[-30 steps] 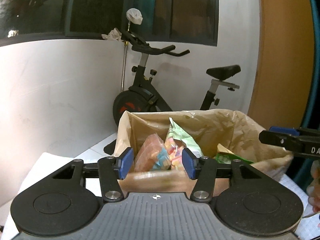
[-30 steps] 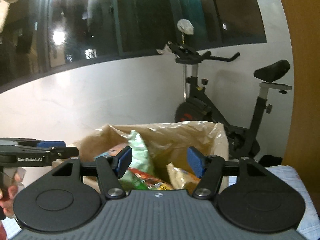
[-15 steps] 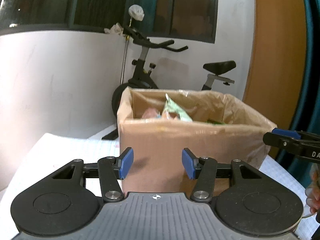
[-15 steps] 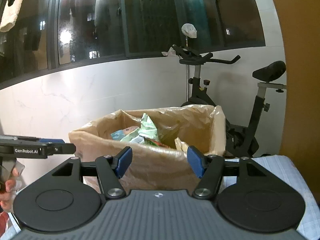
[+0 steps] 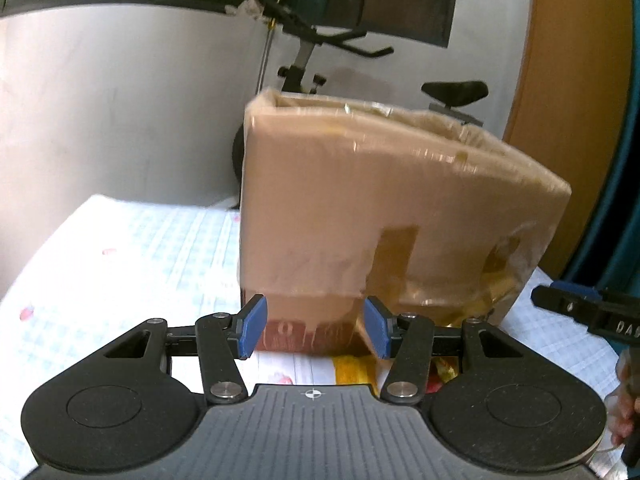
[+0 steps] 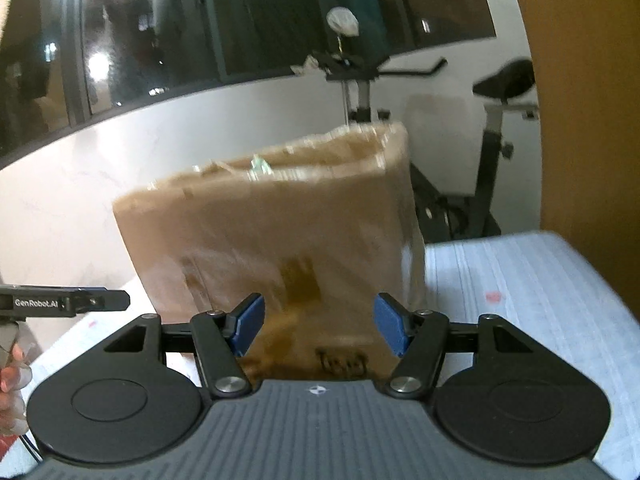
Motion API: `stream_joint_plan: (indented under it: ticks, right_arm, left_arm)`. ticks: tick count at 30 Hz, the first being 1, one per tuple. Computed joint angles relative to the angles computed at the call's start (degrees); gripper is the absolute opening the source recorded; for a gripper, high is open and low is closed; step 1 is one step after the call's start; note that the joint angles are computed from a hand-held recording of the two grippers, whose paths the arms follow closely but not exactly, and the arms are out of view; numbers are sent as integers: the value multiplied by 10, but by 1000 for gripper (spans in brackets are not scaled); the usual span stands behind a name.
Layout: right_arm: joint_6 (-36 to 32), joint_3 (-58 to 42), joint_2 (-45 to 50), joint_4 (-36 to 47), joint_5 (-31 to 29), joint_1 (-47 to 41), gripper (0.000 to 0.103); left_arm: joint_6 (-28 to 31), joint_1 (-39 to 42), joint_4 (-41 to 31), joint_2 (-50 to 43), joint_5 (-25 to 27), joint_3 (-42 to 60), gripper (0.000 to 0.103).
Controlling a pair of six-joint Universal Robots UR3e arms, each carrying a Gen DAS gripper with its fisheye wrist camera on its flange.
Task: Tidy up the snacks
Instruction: 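Withdraw both open tools from the box toward the remaining snacks, then close the right tool on the gold snack pouch while the left tool grasps the yellow stick packet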
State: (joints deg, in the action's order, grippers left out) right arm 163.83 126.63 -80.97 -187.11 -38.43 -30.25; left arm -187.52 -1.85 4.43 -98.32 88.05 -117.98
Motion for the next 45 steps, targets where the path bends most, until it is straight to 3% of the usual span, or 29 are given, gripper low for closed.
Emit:
stream_joint_plan:
  ticks: [10,17,23,29,39,45]
  right_arm:
    - [-63,18,44,62,-46,31,64]
    - [-4,-36,131,29,-94,89,64]
    - [19,-79,173,17,-176,136,64]
    - [24,-48,170,-24,-167,127,64]
    - [15,-47,169,-19,-154,120,64]
    - [-13,-26,150,3,-129,106,56]
  left_arm:
    - [-17,-13,3,-33,3,-17,56]
    - [-27,-11,15,-39,5,-34,56]
    - [-36,-12,13,-51,8,-28,56]
    - [-42,-21,9,-59,8,-27,56]
    - [-48,-26,5,-73,4,-27,56]
    - [-45,-28,-2,-80,1,-22,56]
